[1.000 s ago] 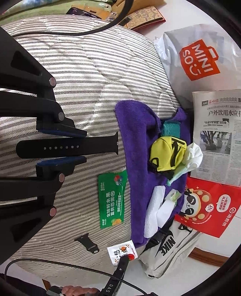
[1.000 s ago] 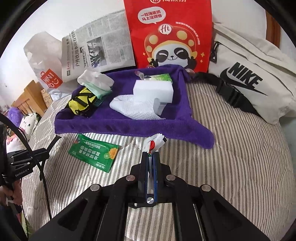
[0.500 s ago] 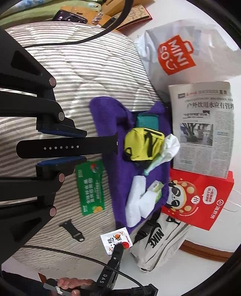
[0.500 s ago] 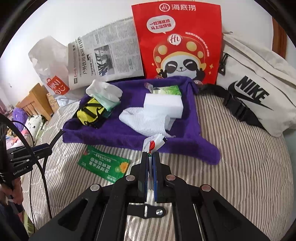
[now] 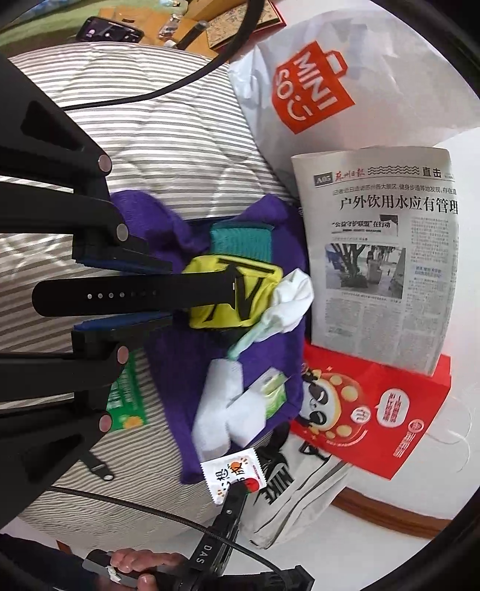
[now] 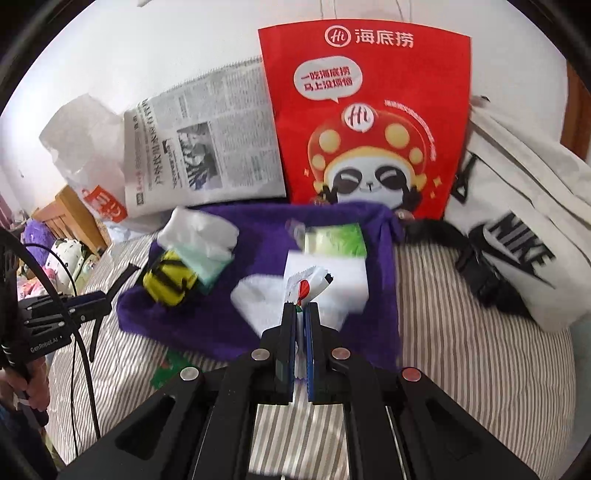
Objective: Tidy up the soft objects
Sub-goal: 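Carry the strap and packet onto the purple towel with both tools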
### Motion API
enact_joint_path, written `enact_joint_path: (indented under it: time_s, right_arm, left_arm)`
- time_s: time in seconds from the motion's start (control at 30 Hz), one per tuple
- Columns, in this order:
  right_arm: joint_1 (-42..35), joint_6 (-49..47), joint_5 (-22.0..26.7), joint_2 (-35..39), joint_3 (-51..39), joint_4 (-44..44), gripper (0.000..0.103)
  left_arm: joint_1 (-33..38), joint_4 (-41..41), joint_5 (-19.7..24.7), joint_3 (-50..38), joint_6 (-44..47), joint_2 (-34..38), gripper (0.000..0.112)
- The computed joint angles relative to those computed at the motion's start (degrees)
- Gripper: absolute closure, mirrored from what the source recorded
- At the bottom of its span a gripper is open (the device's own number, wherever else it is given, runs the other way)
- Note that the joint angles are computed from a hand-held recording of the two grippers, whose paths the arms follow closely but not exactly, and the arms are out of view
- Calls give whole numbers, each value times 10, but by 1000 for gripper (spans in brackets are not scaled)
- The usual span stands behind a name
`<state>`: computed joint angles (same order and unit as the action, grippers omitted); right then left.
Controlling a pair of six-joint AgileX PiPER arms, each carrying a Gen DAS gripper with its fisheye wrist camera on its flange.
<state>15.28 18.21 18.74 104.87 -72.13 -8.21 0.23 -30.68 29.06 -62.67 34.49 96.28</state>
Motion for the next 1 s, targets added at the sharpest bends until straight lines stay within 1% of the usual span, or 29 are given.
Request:
enact_joint_path:
  time_s: [0.13, 0.2, 0.27, 0.33, 0.4, 0.47, 0.53, 0.67, 0.73, 0.77, 0.83, 0.87, 0.93, 1.0]
  right_arm:
    - [-18, -85, 22, 48, -73, 83, 98]
    - [-32, -144, 42, 78, -118, 147, 98]
    - [-41, -181, 59, 105, -154, 189, 98]
    - [-47, -184, 74, 130, -183, 193, 98]
    - [-52, -179, 82, 146, -198, 189, 98]
    - [-61, -184, 98, 163, -214, 196, 98]
    - [-69, -206, 105, 170, -217, 218, 97]
    - [-71, -203, 113, 182, -227, 213, 94]
    - [-73, -206, 124, 189, -236, 216, 88]
    - [-72, -199, 130, 193, -241, 204, 88]
    - [-69, -182, 129, 192, -239, 182, 81]
    - [-69, -183, 128, 192, -238, 182, 80]
    - [-70, -184, 131, 193, -237, 180, 73]
    - [-66, -163, 131, 193, -236, 152, 73]
  left_arm:
    - [1, 21, 13, -56, -30, 41, 92]
    - [3, 22, 21, -81, -35, 60, 92]
    - [2, 26, 26, -104, -46, 78, 92]
    - [3, 21, 32, -123, -46, 95, 92]
    - [-1, 44, 33, -144, -73, 116, 92]
    - [-3, 50, 41, -165, -83, 137, 92]
    - [-7, 68, 44, -181, -104, 156, 92]
    - [-12, 83, 51, -207, -128, 179, 92]
    - [-15, 95, 54, -218, -141, 188, 92]
    - [-17, 102, 55, -221, -147, 191, 92]
    - [-23, 124, 54, -230, -163, 198, 92]
    - [-26, 133, 52, -231, -168, 199, 92]
    - [-31, 148, 48, -233, -181, 204, 92]
    - [-30, 143, 54, -238, -180, 209, 92]
